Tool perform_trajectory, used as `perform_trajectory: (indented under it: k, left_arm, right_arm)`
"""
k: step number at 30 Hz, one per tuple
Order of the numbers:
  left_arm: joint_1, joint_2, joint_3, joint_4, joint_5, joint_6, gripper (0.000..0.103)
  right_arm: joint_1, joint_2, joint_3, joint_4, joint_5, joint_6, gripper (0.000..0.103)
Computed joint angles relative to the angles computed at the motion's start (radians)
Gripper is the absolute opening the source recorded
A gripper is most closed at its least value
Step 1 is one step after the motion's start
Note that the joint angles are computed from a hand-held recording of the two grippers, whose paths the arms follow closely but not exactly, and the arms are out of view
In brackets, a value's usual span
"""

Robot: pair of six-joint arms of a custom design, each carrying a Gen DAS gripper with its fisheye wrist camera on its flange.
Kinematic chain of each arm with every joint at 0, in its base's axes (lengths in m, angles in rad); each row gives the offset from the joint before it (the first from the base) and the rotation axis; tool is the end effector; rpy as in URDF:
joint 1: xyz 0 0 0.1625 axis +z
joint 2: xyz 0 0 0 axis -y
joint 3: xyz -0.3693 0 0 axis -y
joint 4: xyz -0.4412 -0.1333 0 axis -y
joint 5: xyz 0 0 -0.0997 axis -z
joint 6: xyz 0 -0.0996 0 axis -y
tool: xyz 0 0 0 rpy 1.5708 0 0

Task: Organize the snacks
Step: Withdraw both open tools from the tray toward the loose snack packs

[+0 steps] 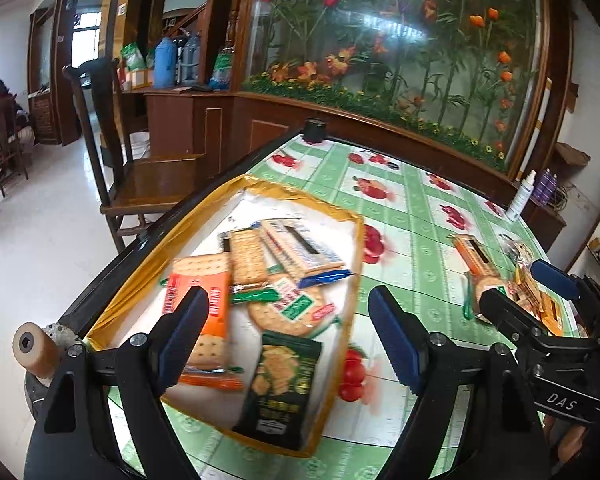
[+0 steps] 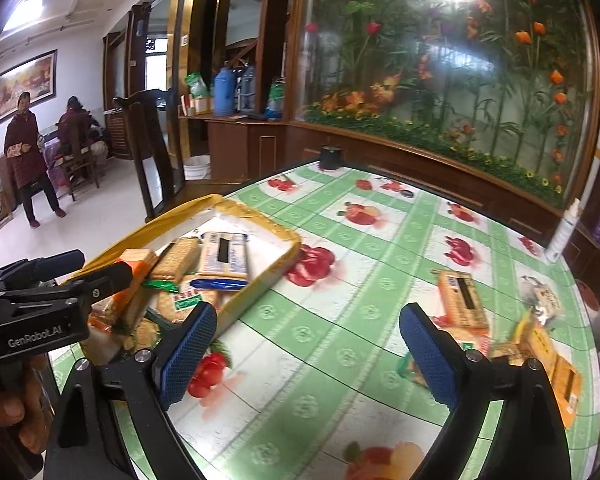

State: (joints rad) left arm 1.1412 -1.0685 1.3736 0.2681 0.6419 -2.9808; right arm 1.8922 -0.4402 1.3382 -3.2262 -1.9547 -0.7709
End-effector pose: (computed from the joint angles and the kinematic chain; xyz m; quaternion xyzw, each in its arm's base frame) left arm -0.0540 -0.6294 0.2375 0.0234 0.8135 -0.4765 0.3325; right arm 0.3264 -0.6765 -0.0238 0.4135 -0.8160 0.3143 0.2537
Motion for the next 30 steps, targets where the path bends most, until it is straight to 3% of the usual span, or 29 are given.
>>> perform_trajectory:
  k: [13, 22, 30]
  left_arm:
    - [-0.058, 0.068, -0.032, -0.023, -0.069, 0.062, 0.083]
    - [-0.117, 0.106, -0.005, -0.236, -0.191, 0.259, 0.083]
    - [-0.137, 0.138, -0.033, -0.222, -0.179, 0.248, 0.083]
  right_arm:
    - [-0.017, -0.044, 0.042, -0.067, -0.032, -0.007, 0.094]
    - [-0.026, -0.061, 0.055, -0.127, -0.081, -0.026, 0.094]
    - [-0.036, -0.093, 0.084, -0.205, -0.113, -0.051, 0.099]
